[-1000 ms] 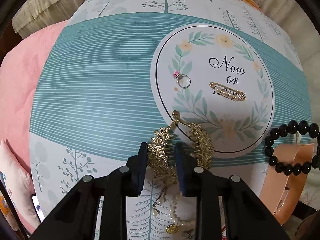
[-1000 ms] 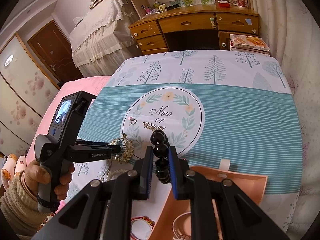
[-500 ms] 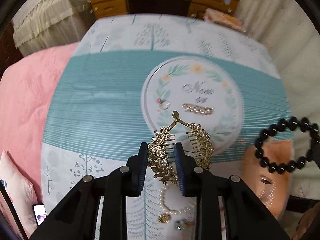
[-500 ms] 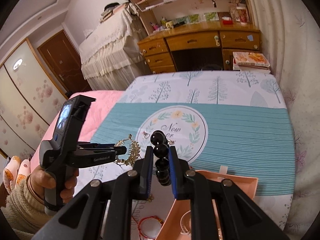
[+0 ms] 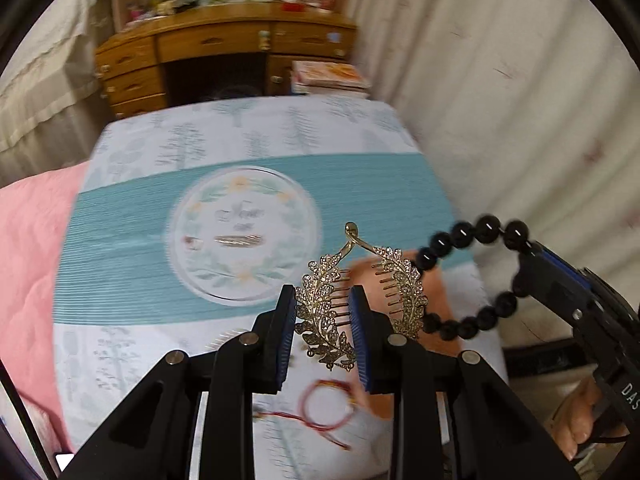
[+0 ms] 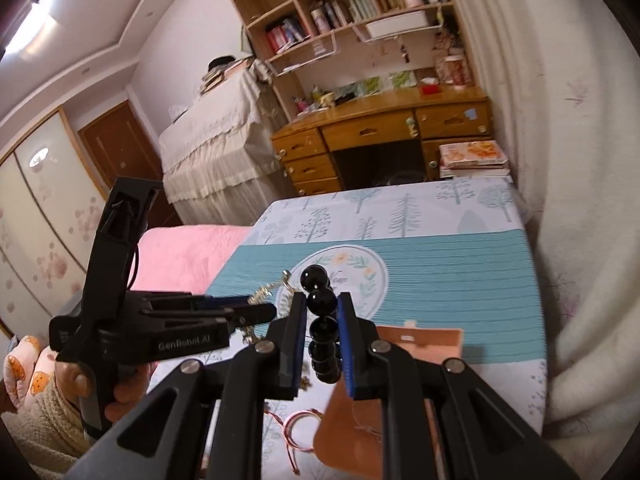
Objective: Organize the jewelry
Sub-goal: 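Carry the gold comb with the left gripper while the right carries the bracelet toward the peach box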
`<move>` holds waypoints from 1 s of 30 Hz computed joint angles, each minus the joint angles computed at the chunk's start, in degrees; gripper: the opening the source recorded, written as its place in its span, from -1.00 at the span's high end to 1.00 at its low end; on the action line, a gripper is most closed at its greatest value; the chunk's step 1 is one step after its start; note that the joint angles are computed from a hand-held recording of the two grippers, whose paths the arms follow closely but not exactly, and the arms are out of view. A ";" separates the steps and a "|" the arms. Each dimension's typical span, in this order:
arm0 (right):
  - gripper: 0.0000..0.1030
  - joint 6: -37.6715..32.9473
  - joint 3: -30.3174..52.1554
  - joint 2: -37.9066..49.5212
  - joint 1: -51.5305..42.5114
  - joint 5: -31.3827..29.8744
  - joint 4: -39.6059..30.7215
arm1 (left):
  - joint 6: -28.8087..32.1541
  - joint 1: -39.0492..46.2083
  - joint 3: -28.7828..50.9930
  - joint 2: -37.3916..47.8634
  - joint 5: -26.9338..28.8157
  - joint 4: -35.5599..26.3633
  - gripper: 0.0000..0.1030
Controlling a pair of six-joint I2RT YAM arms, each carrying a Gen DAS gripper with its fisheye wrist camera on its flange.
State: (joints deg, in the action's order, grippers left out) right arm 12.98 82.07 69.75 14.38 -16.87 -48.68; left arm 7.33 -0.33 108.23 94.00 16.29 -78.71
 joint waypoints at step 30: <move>0.71 -1.48 -23.93 -9.57 -3.62 -8.58 2.93 | 0.40 -15.43 -15.01 6.70 -10.77 20.01 0.52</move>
State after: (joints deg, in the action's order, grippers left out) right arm 11.49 58.14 60.18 10.76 -25.44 -45.75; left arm 7.73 -15.75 93.21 100.69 5.52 -58.70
